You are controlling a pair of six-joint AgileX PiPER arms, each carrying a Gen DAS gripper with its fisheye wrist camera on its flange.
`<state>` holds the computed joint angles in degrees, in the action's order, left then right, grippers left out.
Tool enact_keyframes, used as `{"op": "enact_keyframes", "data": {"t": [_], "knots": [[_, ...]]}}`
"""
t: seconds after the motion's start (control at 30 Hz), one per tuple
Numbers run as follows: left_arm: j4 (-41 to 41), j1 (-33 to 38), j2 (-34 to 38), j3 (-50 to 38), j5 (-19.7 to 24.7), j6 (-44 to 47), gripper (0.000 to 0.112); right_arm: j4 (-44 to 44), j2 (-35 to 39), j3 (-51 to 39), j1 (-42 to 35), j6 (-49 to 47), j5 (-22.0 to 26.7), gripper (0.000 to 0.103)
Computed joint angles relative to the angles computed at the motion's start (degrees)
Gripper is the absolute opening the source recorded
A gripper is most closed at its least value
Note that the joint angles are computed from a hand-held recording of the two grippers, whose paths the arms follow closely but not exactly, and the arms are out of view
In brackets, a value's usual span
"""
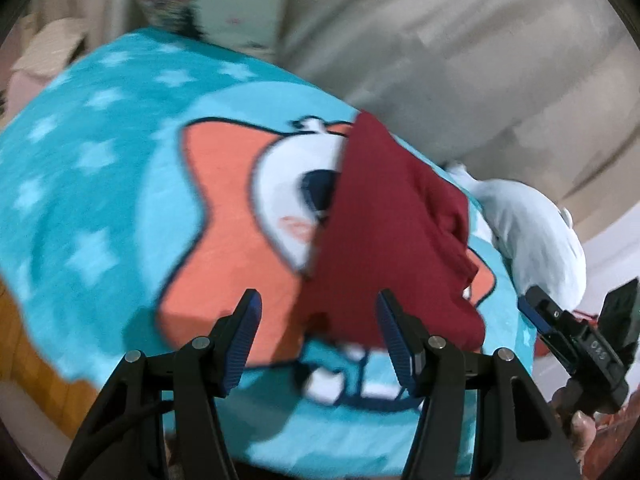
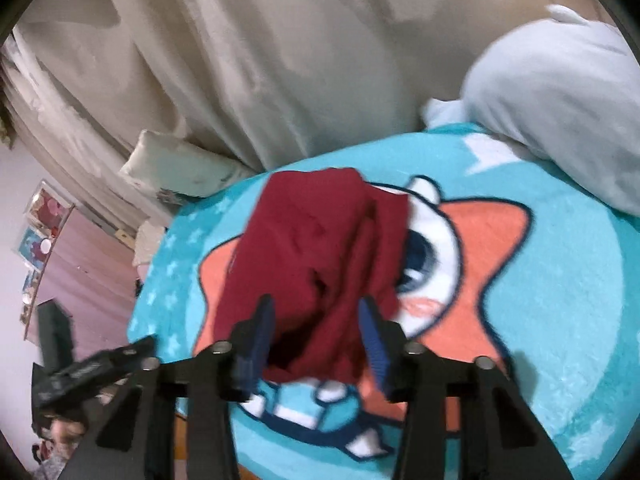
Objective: Fold small clothes
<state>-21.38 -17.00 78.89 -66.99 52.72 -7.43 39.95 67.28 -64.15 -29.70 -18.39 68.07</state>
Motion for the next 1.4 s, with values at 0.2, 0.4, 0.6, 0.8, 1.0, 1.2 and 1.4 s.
{"op": "enact_keyframes", "data": {"t": [0.2,0.4,0.6,0.8,1.0,1.2,1.4], "knots": [[-1.9,-4.4,10.8,-1.3,-4.9,4.3,0.059,-6.2,5.9,-2.5,14.8,8.4,-8.9,0.045],[-9.5,-0.7,13.6,-0.7,-1.7,14.1,0.067,-14.2,11.8,-0.2,16.5,15.1,-9.8,0.032],[-11.5,5.7,12.0,-3.6,4.6,18.0,0.067,-24.9,12.7,-11.0,19.8,25.6,-10.2,0.067],[-11.8,11.1,12.2,-5.2,7.1,20.6,0.067,-14.6,25.6,-14.9,15.1,21.1,-7.8,0.018],[-13.0,13.7,14.7,-6.2,7.8,22.8,0.067,-16.5,27.2,-14.3,9.6,24.5,-7.8,0.015],[-15.7,12.6,16.9,-8.4,8.7,24.4,0.067,-37.0,24.5,-25.1,23.6,36.3,-1.7,0.041],[-16.8,9.9,18.1,-8.5,9.8,26.0,0.067,-33.8,25.9,-31.8,31.4,35.0,0.2,0.043]]}}
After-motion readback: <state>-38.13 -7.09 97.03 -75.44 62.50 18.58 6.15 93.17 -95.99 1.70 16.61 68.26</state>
